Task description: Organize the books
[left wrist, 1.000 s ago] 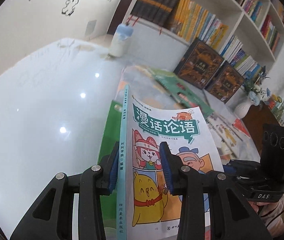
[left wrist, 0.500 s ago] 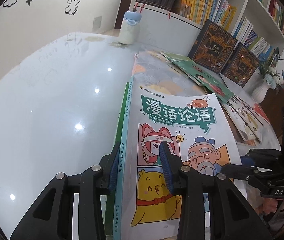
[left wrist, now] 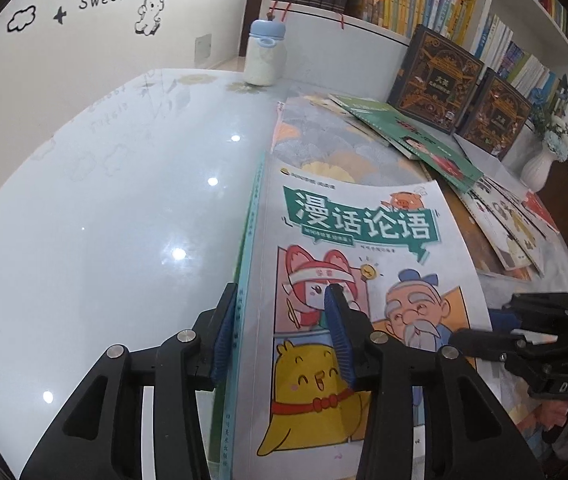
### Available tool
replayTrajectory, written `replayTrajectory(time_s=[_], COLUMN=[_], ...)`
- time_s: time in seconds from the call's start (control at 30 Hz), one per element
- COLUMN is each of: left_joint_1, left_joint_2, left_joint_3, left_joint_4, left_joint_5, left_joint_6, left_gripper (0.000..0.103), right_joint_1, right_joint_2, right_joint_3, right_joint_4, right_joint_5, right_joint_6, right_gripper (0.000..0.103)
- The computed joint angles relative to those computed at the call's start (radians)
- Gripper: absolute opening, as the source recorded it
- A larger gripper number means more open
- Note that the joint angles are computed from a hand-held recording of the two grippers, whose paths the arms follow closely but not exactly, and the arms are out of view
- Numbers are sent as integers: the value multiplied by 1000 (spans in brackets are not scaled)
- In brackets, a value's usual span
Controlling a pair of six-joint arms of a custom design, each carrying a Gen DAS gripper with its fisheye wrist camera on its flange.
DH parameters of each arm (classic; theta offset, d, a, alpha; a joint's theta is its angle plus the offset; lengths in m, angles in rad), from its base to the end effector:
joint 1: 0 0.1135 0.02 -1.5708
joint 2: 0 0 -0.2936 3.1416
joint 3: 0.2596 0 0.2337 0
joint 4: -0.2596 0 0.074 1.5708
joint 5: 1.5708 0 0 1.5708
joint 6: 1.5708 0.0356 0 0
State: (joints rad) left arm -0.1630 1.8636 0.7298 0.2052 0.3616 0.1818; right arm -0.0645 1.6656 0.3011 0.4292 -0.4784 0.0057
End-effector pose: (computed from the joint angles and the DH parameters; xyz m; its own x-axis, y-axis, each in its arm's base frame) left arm 0.3127 -0.0642 0.1294 -0.7119 0.2885 -0.6403 0.4978 0.8504 -0.1703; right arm 0.2161 0.0025 0.1120 -0.8043 0.0570 -0.5915 -0.2109 0.9032 0.3739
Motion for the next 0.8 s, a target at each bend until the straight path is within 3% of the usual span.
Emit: replayTrajectory(time_s=[0.07,0.33,0.6,0.8], left_joint_1=[-9,-10,-19,-26], left_joint_2=[0,4,-38,-84], left_joint_3=[0,1,-14,-5], left_joint_4=[5,-1,1,-36], left_joint_5=[-46,-61,-135,-90], left_joint_6=[-3,-23,-47,-90], left_gripper=[40,41,41,41], right_joint_1=[7,10,33,-89], right_joint_2=[-6,6,-65,-150], right_joint_3=[-5,-6,-29,-72], right_joint_4=[3,14,-45,-104], right_joint_5=[6,10,106,8], right_joint_6=[-4,-9,-56,-126], right_gripper=[29,31,34,34])
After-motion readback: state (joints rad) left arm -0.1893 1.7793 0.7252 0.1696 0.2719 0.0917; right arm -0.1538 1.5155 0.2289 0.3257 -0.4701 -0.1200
